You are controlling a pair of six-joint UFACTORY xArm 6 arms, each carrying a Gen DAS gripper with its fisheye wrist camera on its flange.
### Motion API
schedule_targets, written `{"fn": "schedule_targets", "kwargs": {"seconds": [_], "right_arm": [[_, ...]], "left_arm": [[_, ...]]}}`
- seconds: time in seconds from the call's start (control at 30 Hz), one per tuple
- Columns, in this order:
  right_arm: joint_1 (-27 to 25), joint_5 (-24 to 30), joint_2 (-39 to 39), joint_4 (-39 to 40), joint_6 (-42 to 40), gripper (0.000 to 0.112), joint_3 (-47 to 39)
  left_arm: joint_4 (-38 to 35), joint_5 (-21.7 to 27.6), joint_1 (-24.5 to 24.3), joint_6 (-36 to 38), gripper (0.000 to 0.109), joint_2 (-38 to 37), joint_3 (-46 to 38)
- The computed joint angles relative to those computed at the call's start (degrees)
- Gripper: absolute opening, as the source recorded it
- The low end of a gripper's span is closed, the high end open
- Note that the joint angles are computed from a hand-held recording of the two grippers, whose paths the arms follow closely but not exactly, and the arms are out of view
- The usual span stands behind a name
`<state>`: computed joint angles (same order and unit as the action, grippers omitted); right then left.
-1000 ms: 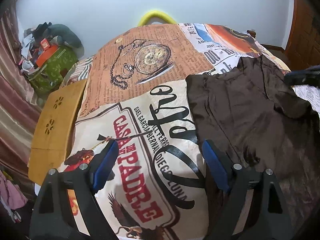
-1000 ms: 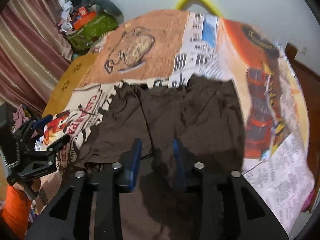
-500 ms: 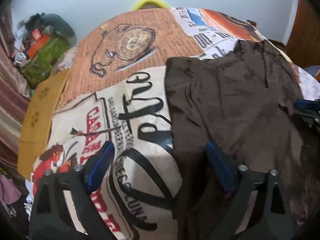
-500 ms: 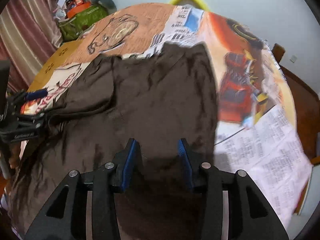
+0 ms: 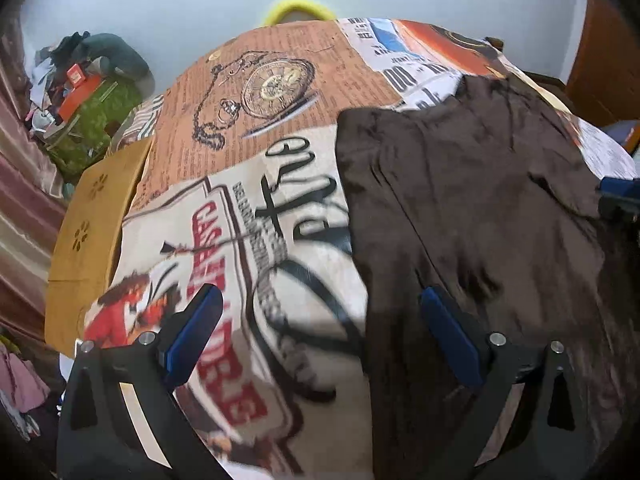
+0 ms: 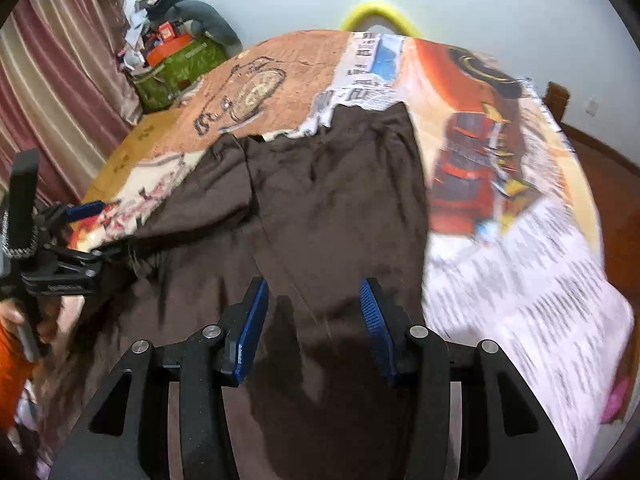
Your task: Fold small clothes
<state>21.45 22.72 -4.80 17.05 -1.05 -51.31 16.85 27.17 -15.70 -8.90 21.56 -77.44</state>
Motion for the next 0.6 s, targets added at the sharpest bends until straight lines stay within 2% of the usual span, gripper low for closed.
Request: {"fn": "schedule_targets", "kwargs": {"seconds": [0.17, 0.23, 0.37, 0.47, 0.53, 0.6], "right_arm": [[0.8, 1.0, -10.7, -12.9, 11.1, 0.046, 7.6], [1.4, 1.8, -15.2, -18.3, 15.4, 0.051, 10.0], [3.3, 3.5, -23.3, -25.2, 22.2, 0.053, 13.7], [5.2, 4.9, -29.0, -28.4, 27.3, 0.063, 16.3], [7.0, 6.1, -33.0, -33.7, 33.2, 0.069, 18.3], [8.4, 7.3, -35.5, -35.7, 35.7, 0.072, 19.7]], "left_arm": [[-2.3, -3.8, 0.5, 1.0, 0.101, -10.9, 11.4], [-3.4, -4.7, 0.5, 1.1, 0.101, -15.5, 15.4], [-5.9, -6.1, 0.5, 2.0, 0.101, -25.7, 23.3], [-8.3, -6.4, 0.2, 3.2, 0.101, -32.1, 28.2], [-7.3, -5.5, -0.1, 1.9, 0.101, -36.6, 31.5], [-5.8, -4.2, -0.6, 0.7, 0.101, -40.1, 34.3]]}}
